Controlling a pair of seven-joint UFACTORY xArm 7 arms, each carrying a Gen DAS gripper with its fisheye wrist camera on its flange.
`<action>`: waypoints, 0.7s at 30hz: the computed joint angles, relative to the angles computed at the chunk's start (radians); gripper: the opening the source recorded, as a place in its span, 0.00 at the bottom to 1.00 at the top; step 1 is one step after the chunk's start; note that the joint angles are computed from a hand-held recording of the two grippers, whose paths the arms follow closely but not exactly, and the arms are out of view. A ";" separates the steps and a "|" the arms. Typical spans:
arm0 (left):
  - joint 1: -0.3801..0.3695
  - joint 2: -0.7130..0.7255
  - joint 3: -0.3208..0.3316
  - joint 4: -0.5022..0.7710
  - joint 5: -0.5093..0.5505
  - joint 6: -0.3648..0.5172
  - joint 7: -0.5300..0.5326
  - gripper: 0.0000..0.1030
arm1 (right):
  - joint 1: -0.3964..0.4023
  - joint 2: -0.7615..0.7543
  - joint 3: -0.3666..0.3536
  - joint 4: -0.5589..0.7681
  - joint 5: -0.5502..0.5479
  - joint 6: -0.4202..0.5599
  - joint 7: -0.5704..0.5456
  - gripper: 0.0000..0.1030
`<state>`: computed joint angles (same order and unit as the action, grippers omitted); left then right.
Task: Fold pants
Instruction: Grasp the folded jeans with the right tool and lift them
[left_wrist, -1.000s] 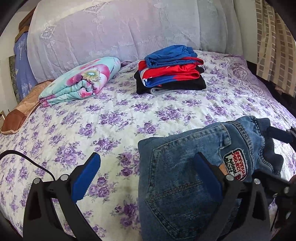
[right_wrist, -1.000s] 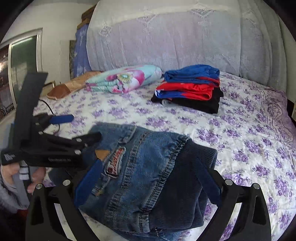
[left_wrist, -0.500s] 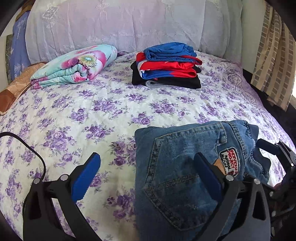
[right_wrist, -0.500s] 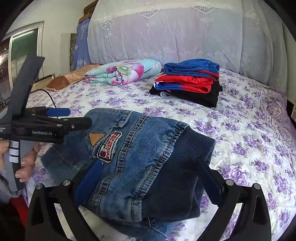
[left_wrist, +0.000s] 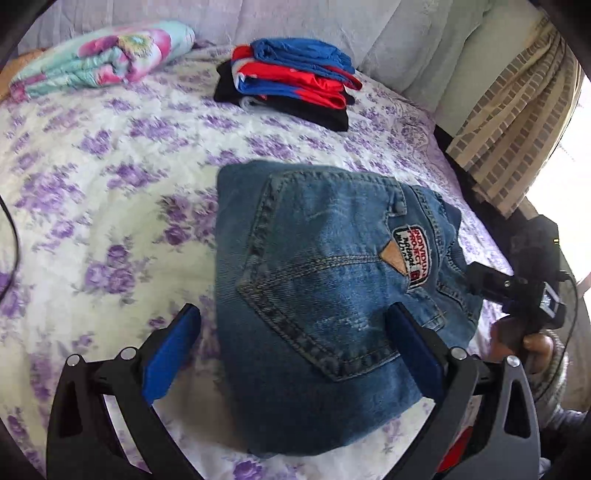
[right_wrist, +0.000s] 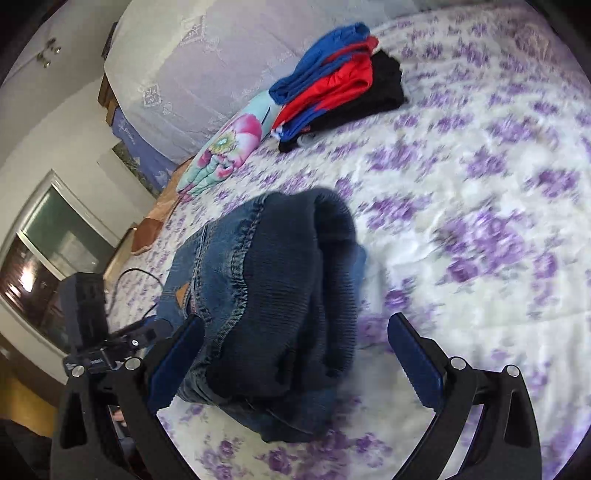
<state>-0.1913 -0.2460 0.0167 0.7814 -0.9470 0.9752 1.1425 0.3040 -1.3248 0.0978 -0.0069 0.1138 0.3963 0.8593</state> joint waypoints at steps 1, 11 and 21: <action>-0.003 0.031 0.002 0.020 0.003 0.039 -0.021 0.96 | 0.036 0.094 -0.045 -0.005 0.038 -0.092 -0.010 0.97; -0.025 0.050 -0.035 0.148 0.035 0.085 -0.081 0.63 | -0.033 0.237 0.012 0.165 -0.075 -0.030 -0.125 0.59; -0.096 0.522 -0.175 0.729 0.144 -0.164 -0.285 0.65 | -0.132 0.794 -0.292 0.481 -0.046 -0.370 -0.474 0.57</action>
